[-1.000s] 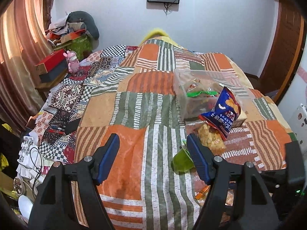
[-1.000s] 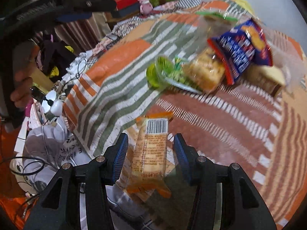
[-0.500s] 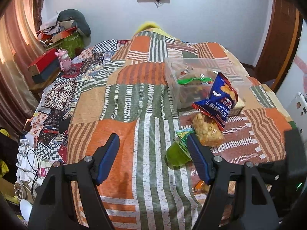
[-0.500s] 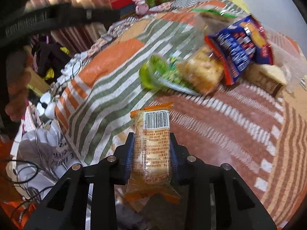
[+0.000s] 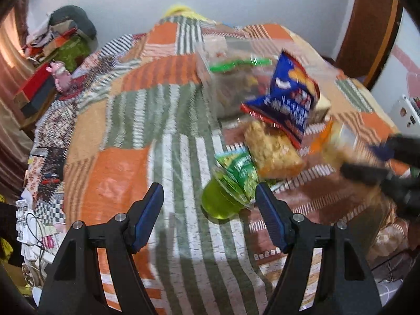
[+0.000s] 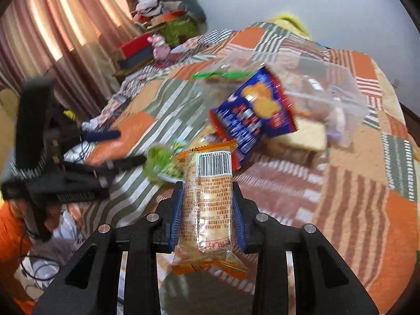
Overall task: Organize snacks
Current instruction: 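Grasp the green jelly cup with the left tool while right tool carries the cake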
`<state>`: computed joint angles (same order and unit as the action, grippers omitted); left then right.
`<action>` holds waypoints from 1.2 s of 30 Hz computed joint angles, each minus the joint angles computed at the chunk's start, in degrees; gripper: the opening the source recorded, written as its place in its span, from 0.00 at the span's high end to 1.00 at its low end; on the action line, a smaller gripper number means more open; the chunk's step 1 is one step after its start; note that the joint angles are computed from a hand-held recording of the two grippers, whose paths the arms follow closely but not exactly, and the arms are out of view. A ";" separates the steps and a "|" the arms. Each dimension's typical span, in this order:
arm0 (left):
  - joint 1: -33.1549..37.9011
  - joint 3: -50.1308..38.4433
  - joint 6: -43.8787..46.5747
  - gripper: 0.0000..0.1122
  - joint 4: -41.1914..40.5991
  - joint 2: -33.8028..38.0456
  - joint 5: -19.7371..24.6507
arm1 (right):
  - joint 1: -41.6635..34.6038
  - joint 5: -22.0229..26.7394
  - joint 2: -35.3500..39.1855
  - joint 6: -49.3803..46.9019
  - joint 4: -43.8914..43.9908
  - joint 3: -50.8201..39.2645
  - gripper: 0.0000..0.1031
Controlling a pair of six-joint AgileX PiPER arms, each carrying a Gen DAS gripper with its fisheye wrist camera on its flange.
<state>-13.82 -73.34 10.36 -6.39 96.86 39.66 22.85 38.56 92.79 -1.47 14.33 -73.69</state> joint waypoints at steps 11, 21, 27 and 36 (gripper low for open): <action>-0.24 -1.85 3.23 0.37 -2.32 7.07 -0.53 | -2.52 -0.35 0.52 -1.15 1.82 -1.44 0.71; 0.84 -2.53 5.10 0.60 -5.60 9.41 -1.93 | -4.21 -0.61 0.01 -2.36 3.41 -1.20 0.71; 2.76 -1.83 3.46 0.64 -4.20 6.92 -1.94 | -5.64 -1.32 -1.59 -2.12 2.95 -0.80 0.71; 3.94 -3.06 2.60 0.65 -4.18 3.15 -2.37 | -8.54 -2.55 -4.25 -0.32 1.92 -0.20 0.71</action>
<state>-9.88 -76.40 12.96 -10.57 100.01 37.29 14.31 36.01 88.54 -1.79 16.25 -73.90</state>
